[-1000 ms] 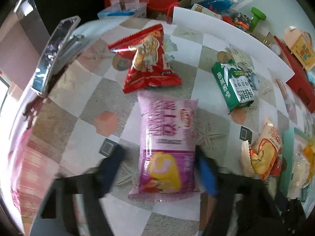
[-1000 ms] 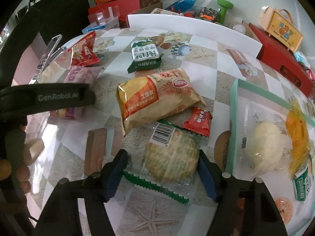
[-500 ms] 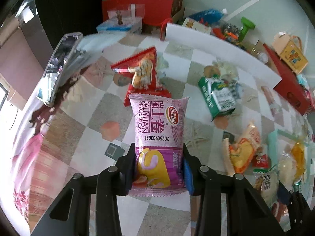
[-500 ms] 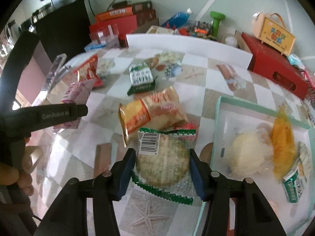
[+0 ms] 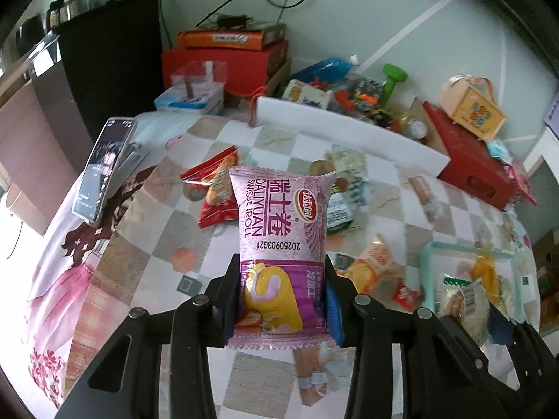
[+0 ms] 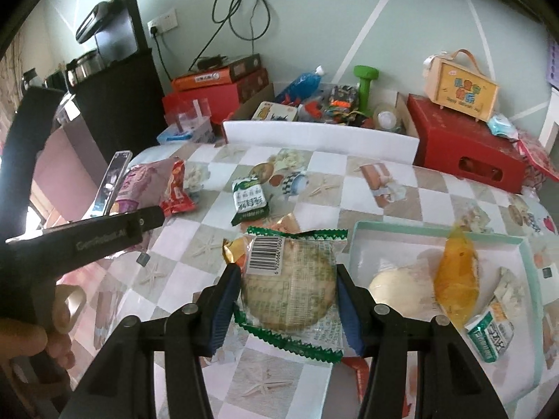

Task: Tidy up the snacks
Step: 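Lift both packs and carry them over the tray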

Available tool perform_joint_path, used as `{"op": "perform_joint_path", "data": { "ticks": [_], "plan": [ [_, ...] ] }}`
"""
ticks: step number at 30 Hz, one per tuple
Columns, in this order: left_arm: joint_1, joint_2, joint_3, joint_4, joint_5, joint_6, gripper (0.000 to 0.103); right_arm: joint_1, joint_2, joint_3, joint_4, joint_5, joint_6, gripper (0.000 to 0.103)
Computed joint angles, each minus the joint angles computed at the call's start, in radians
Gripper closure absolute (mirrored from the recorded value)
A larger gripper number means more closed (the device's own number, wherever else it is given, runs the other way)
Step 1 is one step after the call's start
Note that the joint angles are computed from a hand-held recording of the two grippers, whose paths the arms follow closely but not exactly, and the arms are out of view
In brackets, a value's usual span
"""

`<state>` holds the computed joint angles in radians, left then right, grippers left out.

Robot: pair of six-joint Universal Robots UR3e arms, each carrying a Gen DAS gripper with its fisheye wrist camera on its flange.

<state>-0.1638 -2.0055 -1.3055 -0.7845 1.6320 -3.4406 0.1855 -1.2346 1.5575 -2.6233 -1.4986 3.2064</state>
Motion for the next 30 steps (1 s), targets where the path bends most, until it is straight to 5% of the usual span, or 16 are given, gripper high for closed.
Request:
{"op": "perform_joint_path", "data": {
  "ticks": [15,30],
  "plan": [
    [-0.086,-0.034,0.116,-0.011,-0.091,0.033,0.061,-0.234,-0.150,0.143,0.016,0.003,0.069,0.047],
    [-0.290,-0.260,0.471,-0.175,-0.094,0.118,0.060,-0.529,-0.302,0.315,0.040,0.035,0.103,0.047]
  ]
}}
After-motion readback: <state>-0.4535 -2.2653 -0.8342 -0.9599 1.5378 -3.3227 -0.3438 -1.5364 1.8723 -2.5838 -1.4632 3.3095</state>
